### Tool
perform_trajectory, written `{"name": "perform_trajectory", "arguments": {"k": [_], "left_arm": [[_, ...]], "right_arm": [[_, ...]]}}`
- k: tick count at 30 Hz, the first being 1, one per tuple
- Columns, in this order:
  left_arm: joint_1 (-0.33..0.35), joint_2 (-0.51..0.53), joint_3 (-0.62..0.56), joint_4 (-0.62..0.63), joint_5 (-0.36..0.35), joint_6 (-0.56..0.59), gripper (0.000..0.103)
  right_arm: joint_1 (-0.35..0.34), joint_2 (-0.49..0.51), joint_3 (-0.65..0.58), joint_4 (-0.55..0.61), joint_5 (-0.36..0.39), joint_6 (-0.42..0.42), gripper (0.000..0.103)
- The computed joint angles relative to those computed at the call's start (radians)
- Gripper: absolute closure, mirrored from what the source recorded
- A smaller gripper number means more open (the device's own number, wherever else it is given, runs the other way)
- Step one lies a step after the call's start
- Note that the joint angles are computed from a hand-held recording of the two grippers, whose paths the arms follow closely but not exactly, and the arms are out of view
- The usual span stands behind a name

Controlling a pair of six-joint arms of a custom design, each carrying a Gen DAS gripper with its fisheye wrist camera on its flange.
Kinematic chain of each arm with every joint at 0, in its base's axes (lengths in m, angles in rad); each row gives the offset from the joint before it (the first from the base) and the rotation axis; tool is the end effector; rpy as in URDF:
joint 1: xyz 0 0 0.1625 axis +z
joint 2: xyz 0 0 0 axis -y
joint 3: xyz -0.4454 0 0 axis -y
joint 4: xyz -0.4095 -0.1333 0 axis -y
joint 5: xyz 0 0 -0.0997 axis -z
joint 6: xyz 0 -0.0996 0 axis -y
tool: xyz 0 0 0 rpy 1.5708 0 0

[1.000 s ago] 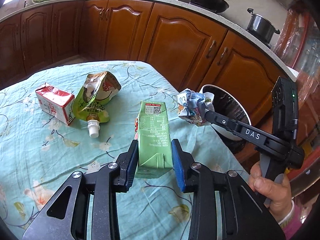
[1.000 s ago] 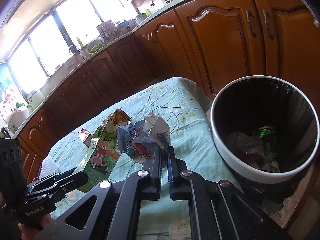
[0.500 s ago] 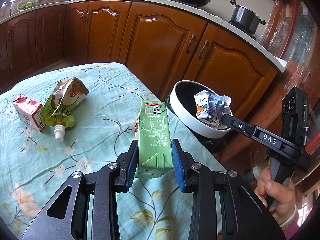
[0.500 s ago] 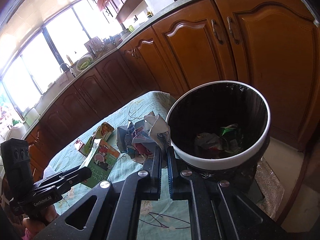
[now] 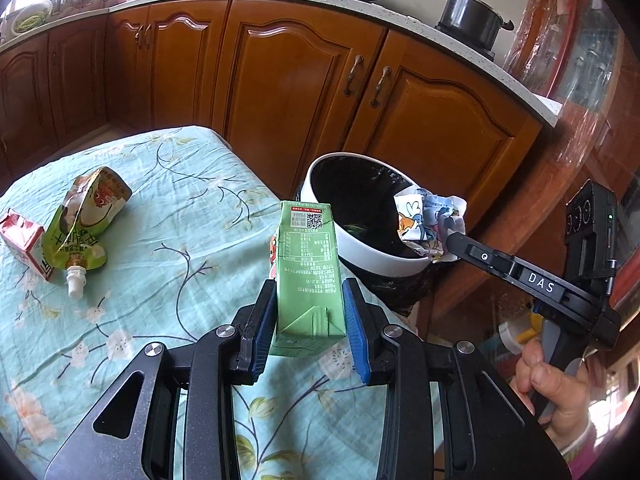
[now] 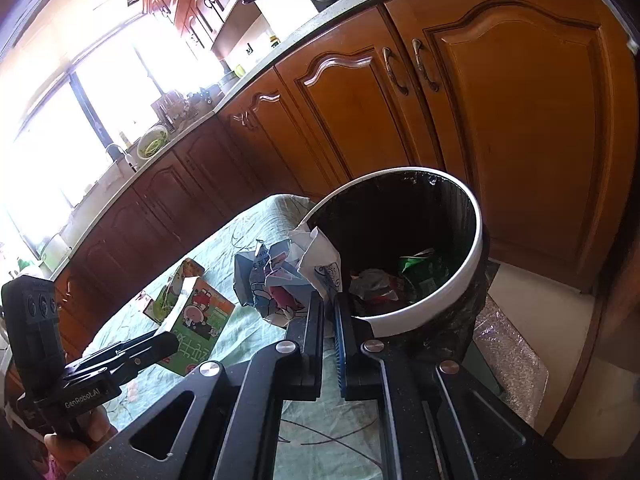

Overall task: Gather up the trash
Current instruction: 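Carry the green carton and crumpled paper over the bin with both grippers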

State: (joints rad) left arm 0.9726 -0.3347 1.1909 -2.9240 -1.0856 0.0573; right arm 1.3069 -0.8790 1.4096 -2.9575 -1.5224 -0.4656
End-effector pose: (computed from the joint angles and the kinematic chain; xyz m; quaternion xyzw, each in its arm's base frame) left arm -0.3125 -0.7777 -0.0304 0.2469 0.9098 -0.2923 0.1606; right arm -0.0695 -0.7869 0.3084 0.1016 -0.9039 0.3955 0.1275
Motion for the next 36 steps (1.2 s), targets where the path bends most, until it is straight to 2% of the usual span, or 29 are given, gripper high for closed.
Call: {"name": "perform_trajectory", "arguments": {"k": [21, 36], "left_arm": [[-0.012, 0.065, -0.115, 0.076, -0.012, 0.028, 0.072], [-0.021, 0.163, -0.313, 0.186, -0.028, 0.073, 0.072]], "right_arm": [[-0.020, -0.007, -0.011, -0.019, -0.012, 0.027, 0.098], [-0.017, 0.033, -0.091, 0.008, -0.054, 0.026, 0.098]]}}
